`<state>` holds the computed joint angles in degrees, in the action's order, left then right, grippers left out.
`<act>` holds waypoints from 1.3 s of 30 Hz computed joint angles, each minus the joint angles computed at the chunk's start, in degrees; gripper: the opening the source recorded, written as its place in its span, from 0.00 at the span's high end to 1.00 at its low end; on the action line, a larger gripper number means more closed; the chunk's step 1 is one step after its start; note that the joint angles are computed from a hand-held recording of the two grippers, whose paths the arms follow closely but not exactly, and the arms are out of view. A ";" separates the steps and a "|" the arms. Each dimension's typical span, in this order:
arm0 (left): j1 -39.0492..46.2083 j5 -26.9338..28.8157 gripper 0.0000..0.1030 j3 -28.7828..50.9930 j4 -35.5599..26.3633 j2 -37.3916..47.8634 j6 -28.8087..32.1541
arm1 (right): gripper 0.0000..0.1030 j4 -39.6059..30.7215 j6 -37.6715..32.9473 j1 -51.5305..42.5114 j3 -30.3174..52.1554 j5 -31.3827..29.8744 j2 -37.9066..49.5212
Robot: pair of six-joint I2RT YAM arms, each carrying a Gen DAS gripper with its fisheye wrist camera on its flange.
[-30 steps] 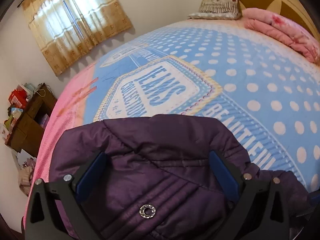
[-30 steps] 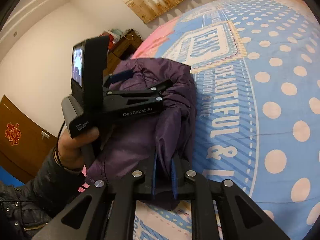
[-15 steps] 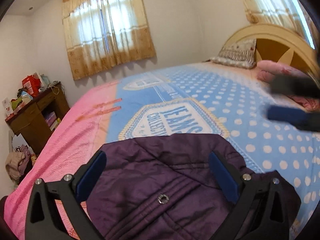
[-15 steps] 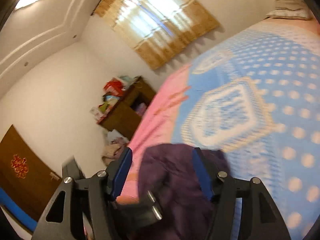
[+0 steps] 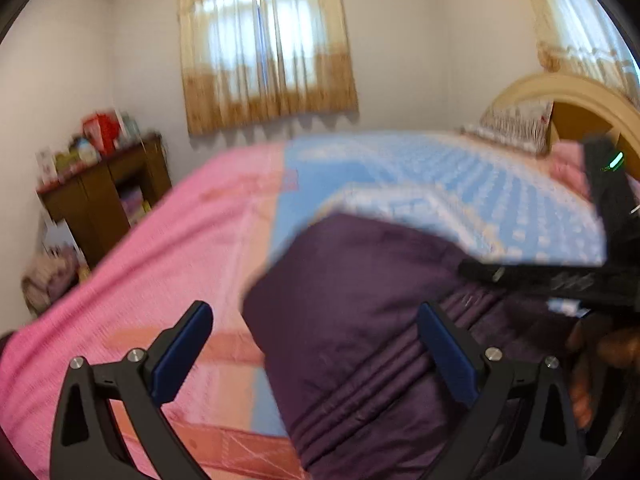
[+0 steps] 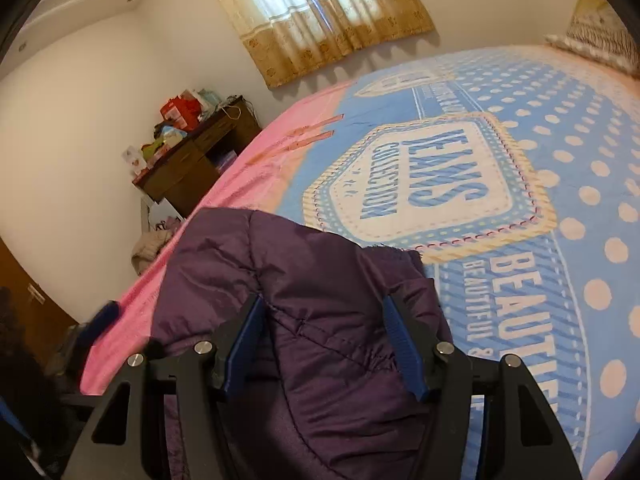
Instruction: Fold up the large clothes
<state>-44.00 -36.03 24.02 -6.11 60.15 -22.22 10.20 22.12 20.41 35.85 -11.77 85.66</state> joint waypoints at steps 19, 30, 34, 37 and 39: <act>0.63 6.42 0.00 4.29 7.84 14.76 -0.43 | 0.40 14.63 -3.07 -9.45 -5.34 -8.78 10.16; 1.49 7.45 0.00 3.74 6.13 12.50 0.04 | 0.40 14.21 -3.83 -9.10 -5.25 -8.35 9.77; 2.04 8.23 0.00 3.36 7.06 12.48 0.39 | 0.40 13.72 -3.95 -8.89 -5.07 -7.93 9.64; 2.86 9.28 0.00 2.57 8.08 12.07 0.80 | 0.40 13.35 -3.97 -8.55 -4.96 -7.41 9.45; 2.90 9.27 0.00 2.54 8.34 12.17 0.93 | 0.40 13.22 -3.93 -8.55 -4.89 -7.48 9.48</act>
